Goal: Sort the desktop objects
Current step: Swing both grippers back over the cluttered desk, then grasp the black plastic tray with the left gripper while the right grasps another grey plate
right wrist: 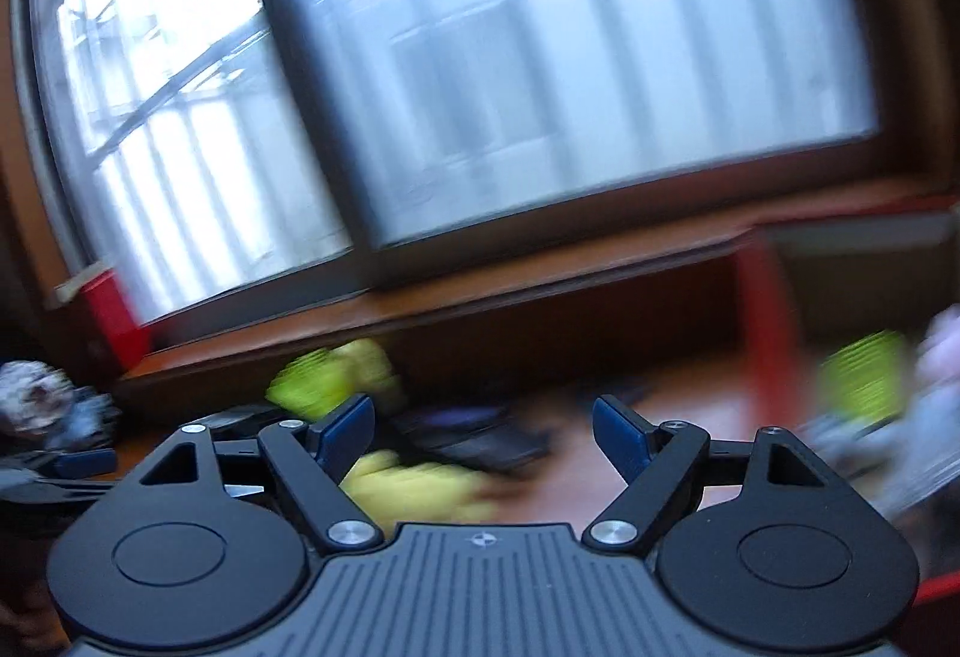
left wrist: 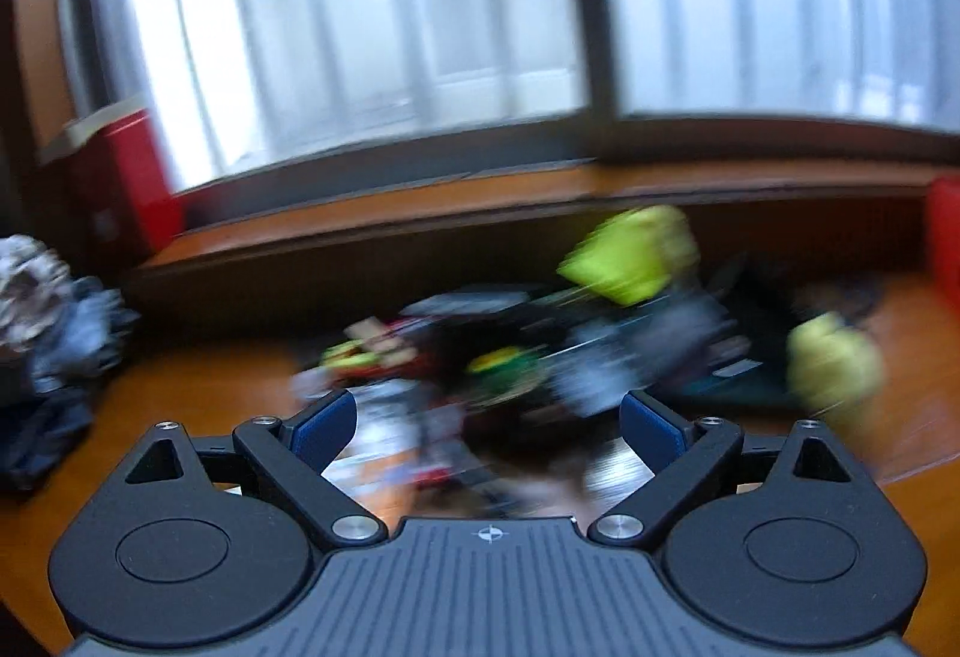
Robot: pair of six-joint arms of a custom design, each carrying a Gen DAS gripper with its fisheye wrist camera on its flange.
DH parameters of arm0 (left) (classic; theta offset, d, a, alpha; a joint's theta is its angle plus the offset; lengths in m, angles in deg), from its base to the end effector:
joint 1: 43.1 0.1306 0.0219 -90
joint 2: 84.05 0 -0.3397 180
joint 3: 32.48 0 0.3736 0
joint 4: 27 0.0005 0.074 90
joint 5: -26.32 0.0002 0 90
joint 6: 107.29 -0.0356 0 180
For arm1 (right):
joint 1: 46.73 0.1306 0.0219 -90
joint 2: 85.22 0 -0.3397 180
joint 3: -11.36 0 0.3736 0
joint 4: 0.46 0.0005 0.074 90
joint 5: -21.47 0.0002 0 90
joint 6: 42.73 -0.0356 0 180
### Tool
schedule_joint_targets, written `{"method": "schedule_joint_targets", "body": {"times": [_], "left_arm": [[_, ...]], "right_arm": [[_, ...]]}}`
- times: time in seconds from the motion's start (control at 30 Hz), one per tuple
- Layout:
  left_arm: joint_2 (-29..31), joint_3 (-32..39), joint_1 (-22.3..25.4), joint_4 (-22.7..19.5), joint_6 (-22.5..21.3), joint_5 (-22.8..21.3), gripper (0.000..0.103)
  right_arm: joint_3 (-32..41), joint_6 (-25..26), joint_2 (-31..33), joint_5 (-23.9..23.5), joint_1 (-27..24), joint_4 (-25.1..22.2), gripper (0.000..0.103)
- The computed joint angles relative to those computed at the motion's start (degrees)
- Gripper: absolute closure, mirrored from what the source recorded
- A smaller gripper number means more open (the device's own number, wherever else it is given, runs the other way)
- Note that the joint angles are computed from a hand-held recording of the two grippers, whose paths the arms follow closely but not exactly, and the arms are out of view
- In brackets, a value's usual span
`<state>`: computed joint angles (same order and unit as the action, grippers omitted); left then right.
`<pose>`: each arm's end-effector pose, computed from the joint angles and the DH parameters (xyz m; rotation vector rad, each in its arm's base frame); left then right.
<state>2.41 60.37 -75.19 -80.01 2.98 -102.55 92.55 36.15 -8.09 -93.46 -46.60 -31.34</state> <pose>0.3860 -0.2163 0.4372 -0.0794 2.1872 0.3060 0.4136 0.0154 0.4401 -0.0799 2.0364 0.5660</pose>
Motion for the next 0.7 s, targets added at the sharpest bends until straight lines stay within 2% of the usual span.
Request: {"method": "schedule_joint_targets", "body": {"times": [0.13,0.27,0.4,0.53,0.7], "left_arm": [[-4.77,-5.29,5.62,0.22,-0.28,4.21,0.008],[-7.76,-9.76,10.57,3.60,-1.24,9.89,0.008],[-8.62,-11.59,12.45,6.19,-2.12,13.06,0.008],[-8.15,-12.42,14.03,9.31,-3.22,14.54,0.008],[-5.62,-11.08,16.43,12.00,-3.93,17.37,0.008]], "right_arm": [[0.71,-0.40,1.97,4.69,11.41,-1.06,0.021],[6.90,2.07,8.04,7.94,20.08,-3.90,0.021],[16.95,1.46,16.34,7.65,24.95,-6.54,0.019],[28.27,2.18,25.97,9.11,27.65,-8.79,0.016],[43.64,2.35,37.89,11.70,29.57,-15.24,0.016]]}}
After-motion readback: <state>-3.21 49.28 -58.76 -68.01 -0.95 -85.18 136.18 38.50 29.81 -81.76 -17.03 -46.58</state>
